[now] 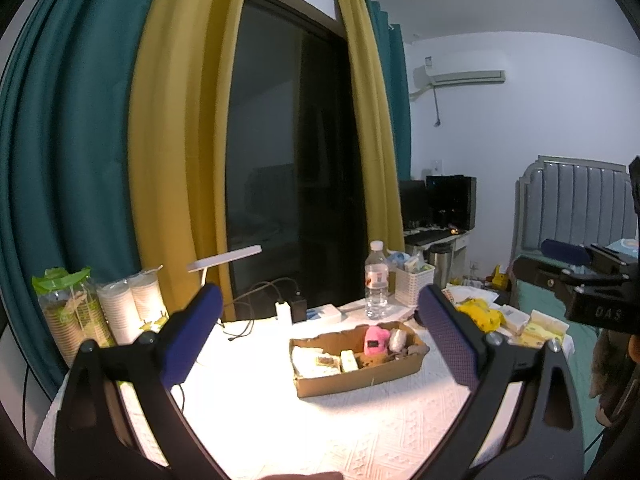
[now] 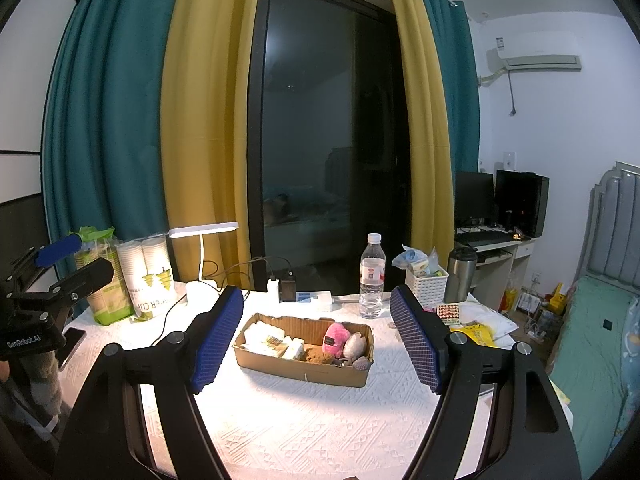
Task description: Organize soft objects
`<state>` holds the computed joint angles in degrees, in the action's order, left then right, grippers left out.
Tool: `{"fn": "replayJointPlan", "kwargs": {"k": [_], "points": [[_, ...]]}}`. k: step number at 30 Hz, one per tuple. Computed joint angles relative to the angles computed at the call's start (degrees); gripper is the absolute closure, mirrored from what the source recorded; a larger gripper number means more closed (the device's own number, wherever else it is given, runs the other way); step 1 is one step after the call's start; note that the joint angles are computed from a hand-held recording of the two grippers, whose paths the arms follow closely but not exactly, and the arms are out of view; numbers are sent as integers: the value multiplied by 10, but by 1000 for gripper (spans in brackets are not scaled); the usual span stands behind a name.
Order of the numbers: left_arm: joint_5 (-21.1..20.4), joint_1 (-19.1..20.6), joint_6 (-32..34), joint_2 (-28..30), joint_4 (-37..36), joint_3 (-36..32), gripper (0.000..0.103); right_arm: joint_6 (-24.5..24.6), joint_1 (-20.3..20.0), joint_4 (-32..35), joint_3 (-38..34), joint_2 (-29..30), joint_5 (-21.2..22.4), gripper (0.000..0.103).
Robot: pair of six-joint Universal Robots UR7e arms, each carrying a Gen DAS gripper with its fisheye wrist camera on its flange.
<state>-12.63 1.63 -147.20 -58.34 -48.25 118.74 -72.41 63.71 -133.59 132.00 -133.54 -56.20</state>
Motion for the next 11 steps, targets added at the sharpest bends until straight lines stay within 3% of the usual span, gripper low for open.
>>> {"fn": "replayJointPlan", "kwargs": {"k": [6,11], "points": [[1,0,4,0,-4,1,4,-1,0,0,1,0,0,24],[10,9,51,-5,-58,15,4,0,1,-1,2,0,-2,24]]}}
